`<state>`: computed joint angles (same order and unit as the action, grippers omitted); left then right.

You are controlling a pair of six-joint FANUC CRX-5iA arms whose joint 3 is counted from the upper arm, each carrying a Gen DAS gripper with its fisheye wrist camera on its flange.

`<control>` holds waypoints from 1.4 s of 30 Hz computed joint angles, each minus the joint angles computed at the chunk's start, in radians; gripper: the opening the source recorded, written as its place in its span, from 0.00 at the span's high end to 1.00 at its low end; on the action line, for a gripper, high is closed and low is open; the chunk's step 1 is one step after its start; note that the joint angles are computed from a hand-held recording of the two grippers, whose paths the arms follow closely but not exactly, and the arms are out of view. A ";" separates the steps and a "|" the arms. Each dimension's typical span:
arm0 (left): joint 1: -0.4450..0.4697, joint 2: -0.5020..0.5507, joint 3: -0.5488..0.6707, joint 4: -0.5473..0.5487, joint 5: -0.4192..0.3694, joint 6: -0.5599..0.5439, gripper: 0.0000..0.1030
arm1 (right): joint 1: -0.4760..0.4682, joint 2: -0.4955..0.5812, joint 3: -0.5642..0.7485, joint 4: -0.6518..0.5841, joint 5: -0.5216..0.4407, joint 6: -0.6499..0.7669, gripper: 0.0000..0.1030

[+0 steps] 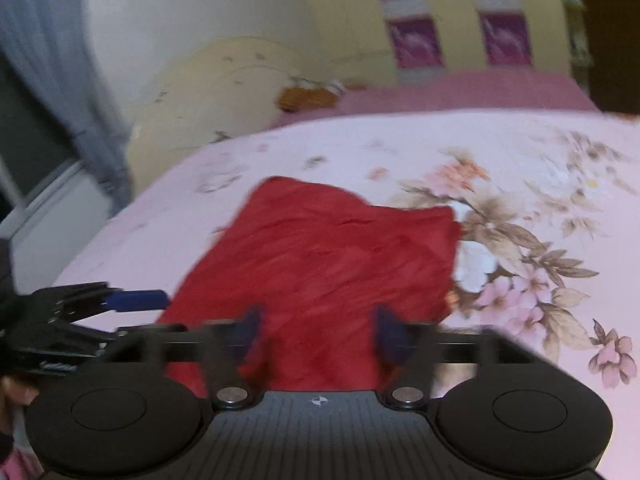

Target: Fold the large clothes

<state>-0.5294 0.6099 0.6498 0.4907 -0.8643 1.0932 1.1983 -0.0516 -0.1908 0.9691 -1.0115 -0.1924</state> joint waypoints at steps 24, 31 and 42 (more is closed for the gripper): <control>-0.114 -0.331 -0.224 -0.556 0.107 0.610 0.00 | 0.288 0.084 0.141 -0.010 -0.509 -0.115 0.07; -0.198 -0.377 -0.188 -0.645 -0.020 0.693 0.00 | 0.396 0.186 0.291 -0.037 -0.727 -0.145 0.00; -0.255 -0.500 -0.308 -0.645 -0.008 0.733 0.00 | 0.525 0.335 0.527 -0.079 -0.956 -0.236 0.00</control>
